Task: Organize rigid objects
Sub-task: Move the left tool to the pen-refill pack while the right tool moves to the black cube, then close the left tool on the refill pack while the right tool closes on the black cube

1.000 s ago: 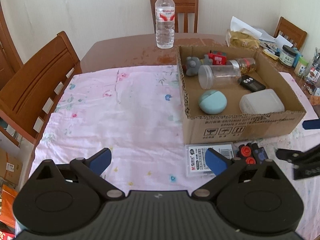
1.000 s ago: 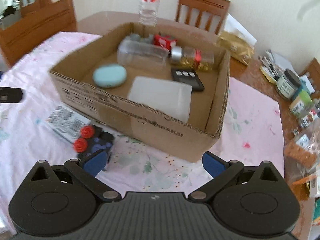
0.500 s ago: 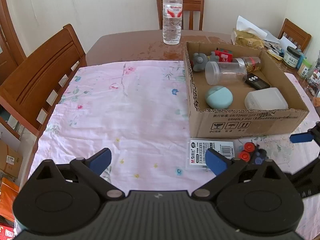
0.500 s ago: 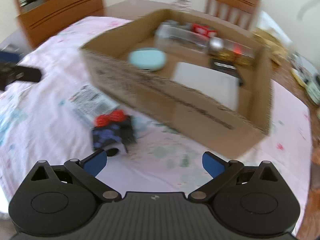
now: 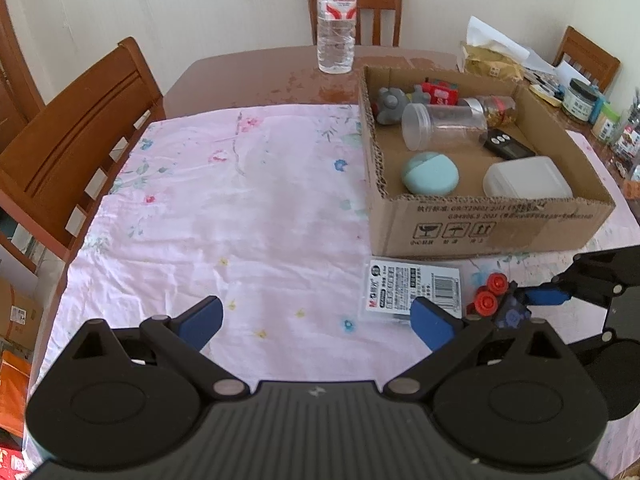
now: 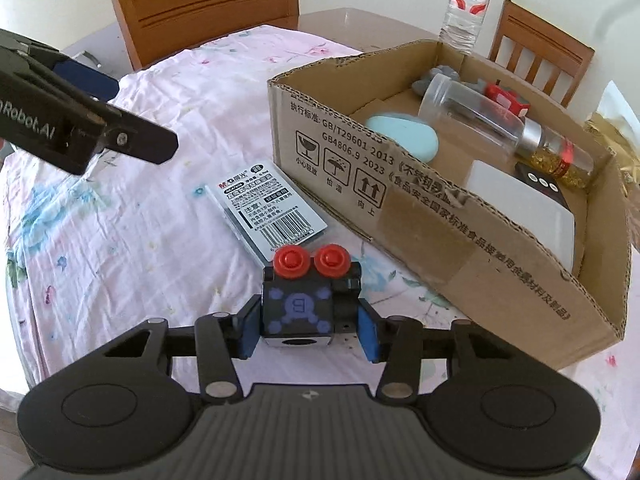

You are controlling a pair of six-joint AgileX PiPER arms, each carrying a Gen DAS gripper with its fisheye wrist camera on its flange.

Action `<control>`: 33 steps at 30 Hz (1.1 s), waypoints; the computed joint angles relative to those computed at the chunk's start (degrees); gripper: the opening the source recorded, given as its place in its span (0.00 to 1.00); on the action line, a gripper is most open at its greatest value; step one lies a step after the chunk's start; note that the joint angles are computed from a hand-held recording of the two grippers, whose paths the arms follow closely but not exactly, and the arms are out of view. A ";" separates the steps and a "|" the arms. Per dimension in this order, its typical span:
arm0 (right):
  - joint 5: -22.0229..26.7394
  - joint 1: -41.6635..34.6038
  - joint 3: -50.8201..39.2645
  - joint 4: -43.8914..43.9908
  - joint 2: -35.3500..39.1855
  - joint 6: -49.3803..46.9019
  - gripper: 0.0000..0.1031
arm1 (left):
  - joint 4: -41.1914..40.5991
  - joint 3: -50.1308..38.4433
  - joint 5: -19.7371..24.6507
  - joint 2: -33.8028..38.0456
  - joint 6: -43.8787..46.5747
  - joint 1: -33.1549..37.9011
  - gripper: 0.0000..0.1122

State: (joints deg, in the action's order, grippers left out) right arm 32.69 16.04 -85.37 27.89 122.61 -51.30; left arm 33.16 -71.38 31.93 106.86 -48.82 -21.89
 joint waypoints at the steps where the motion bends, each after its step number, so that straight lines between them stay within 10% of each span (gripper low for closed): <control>1: -0.57 -0.16 0.59 0.02 -0.25 0.56 0.52 | -0.48 -0.37 0.11 0.34 0.61 -0.09 0.89; 16: -5.12 -7.99 7.20 -5.32 -4.13 12.44 0.54 | -15.82 -8.27 -2.90 9.63 19.51 -1.08 0.89; 27: -7.40 -8.34 10.65 -1.61 -4.62 6.45 0.98 | -12.25 -9.49 -4.47 14.32 14.40 -2.08 0.90; 33: -7.23 -8.86 10.74 0.28 -4.34 3.43 1.00 | -10.40 -11.92 -5.23 16.31 12.49 -2.20 0.91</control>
State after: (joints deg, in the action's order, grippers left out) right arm 25.46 7.18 -74.63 28.17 118.27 -47.87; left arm 22.76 -83.30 26.70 123.16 -36.33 -24.09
